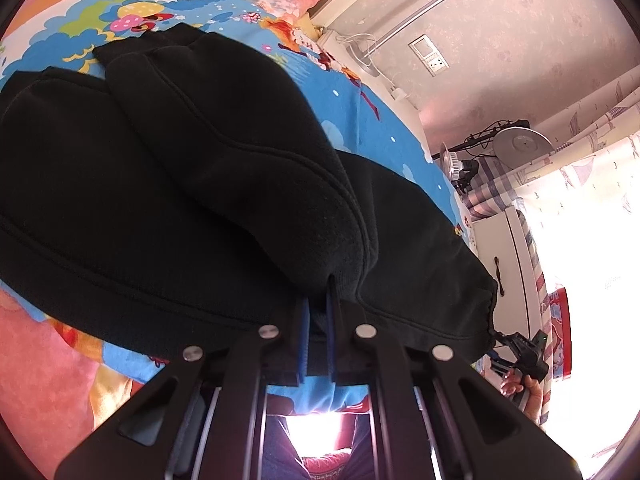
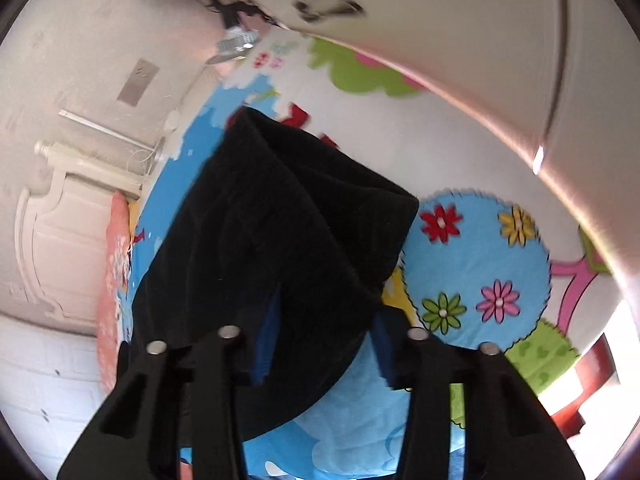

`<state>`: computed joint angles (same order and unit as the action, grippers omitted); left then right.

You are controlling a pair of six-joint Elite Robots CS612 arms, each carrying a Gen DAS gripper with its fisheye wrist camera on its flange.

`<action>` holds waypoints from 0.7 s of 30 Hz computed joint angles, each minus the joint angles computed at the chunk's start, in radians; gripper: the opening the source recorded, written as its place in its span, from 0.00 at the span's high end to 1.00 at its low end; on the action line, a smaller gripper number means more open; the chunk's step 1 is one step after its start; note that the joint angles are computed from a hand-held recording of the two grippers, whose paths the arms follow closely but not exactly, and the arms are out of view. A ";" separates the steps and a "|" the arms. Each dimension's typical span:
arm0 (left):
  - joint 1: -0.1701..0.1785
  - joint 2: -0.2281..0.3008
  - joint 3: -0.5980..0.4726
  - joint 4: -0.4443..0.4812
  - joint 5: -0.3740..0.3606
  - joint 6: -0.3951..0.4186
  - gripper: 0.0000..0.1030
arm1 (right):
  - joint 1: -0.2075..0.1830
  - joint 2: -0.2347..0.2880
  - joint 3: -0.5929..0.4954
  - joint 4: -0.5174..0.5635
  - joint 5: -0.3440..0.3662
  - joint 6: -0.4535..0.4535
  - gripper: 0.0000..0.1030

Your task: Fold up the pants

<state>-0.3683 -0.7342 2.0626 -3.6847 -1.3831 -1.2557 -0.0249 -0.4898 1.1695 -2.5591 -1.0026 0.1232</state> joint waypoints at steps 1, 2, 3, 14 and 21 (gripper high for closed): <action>-0.001 -0.007 -0.001 0.005 0.007 0.018 0.94 | 0.005 -0.009 0.001 -0.007 -0.016 -0.030 0.71; -0.001 -0.017 -0.002 0.013 0.015 0.037 0.94 | 0.010 -0.017 -0.004 -0.013 -0.022 -0.063 0.76; 0.000 -0.029 -0.003 0.011 0.025 0.059 0.94 | 0.013 -0.022 -0.011 -0.021 -0.019 -0.076 0.79; -0.043 -0.053 0.019 0.005 0.056 0.037 0.95 | 0.011 -0.032 -0.027 -0.073 -0.131 -0.154 0.85; -0.054 -0.014 0.047 -0.040 0.060 -0.073 0.93 | -0.002 -0.044 0.040 -0.036 -0.079 -0.106 0.09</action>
